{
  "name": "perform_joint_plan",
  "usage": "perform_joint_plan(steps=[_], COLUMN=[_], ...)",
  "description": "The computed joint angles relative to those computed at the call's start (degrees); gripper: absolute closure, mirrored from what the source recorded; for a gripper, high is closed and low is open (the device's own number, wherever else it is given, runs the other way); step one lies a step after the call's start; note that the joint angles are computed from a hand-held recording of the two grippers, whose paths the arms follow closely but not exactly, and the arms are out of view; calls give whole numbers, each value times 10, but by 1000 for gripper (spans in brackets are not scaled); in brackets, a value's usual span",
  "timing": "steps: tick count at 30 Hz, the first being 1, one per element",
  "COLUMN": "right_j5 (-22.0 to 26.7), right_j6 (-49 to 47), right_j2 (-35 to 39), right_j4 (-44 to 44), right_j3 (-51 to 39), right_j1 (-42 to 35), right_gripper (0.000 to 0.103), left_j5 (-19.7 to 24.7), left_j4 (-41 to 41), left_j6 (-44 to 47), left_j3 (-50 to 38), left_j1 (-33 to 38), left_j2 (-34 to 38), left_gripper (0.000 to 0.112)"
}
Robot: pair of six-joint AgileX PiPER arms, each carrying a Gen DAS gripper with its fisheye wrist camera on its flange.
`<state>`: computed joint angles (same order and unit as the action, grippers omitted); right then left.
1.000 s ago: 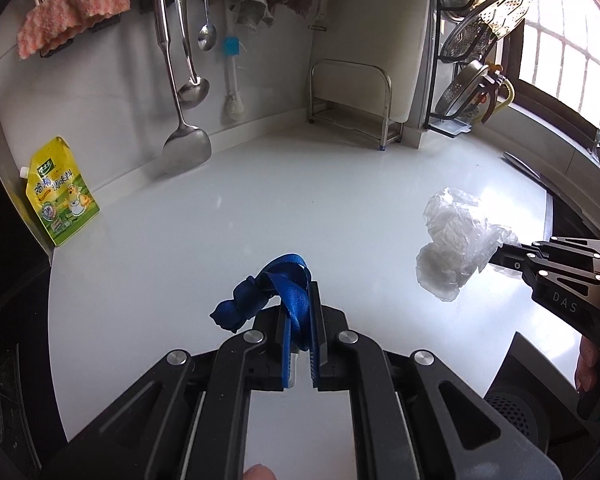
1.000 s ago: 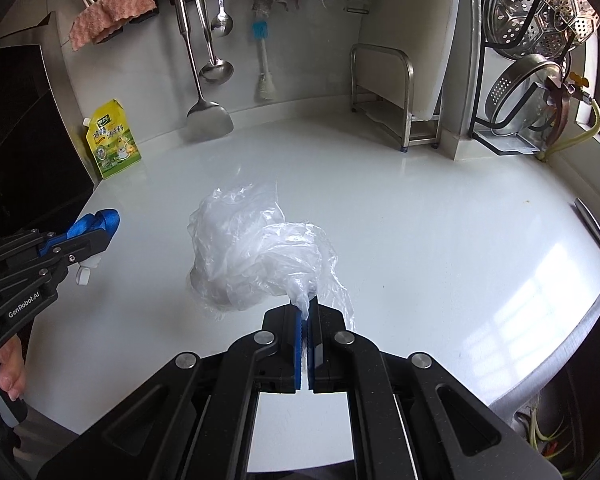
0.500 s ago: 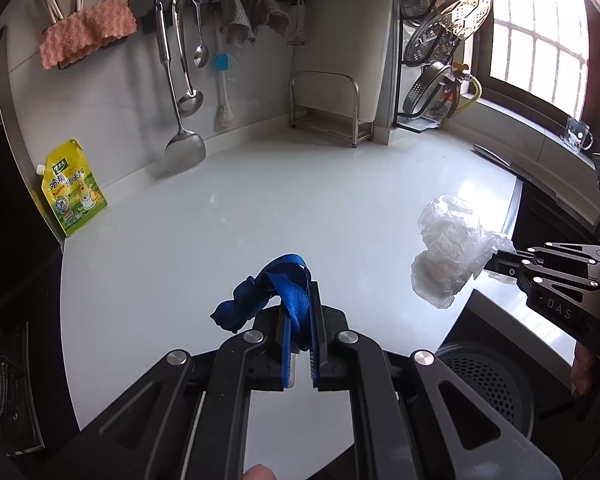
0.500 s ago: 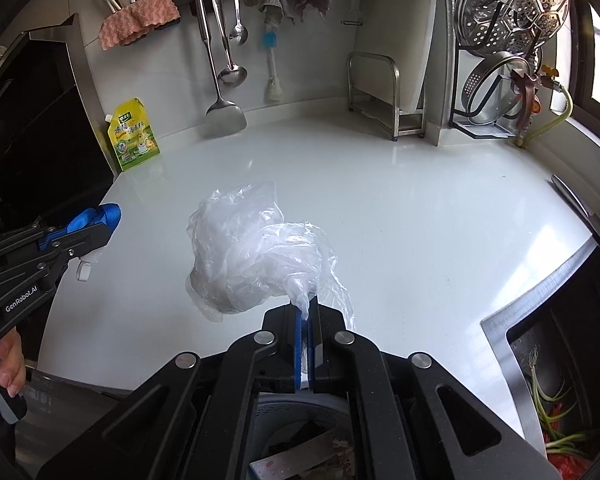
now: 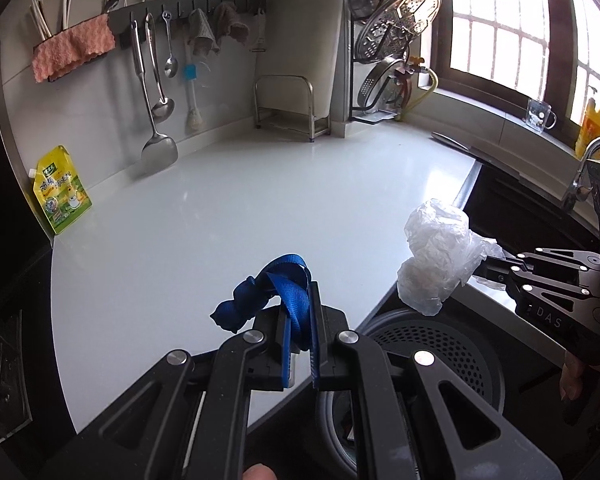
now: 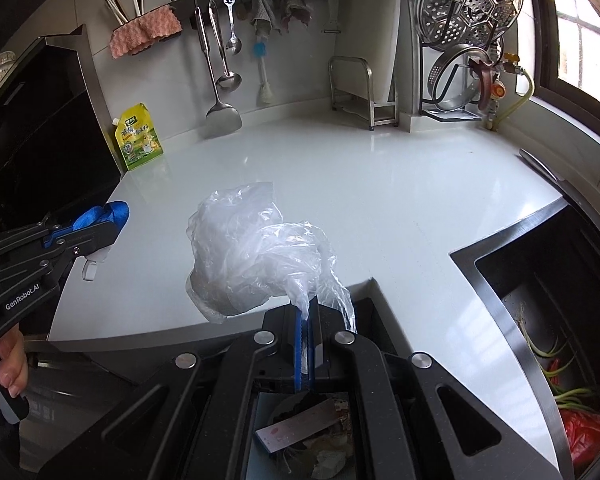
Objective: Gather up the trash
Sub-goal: 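Carry the blue strap and plastic bag over the grey bin with both tools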
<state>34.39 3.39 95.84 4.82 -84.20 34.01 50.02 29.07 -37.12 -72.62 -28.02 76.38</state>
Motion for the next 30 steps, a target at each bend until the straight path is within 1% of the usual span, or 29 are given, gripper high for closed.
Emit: perform_joint_plan(steps=[7,14,17,23,27,30], right_j5=[-47,-64,-74,-90,-101,-107], right_j6=[26,65,100,179,198,234], right_j2=[-85,-155,-181,-208,-217,-217], right_j4=[-4,-32,-63,-122,-128,-154], right_j3=[133,224,258,309,335,351], right_j1=[-4,-7,-1,18,24,35], right_gripper=[102,102,102,102,102,102], left_j5=[3,6,10,9,3,-3], left_j4=[24,43,50,58,53,48], left_j6=[-54,-99,-113,-137,-144,-143], left_j3=[30,44,47,64,76,82], left_j1=[-66,-130,-151,-181,-188,-190], left_j2=[-5,1,3,8,13,17], left_gripper=[105,105,105,105,105,105])
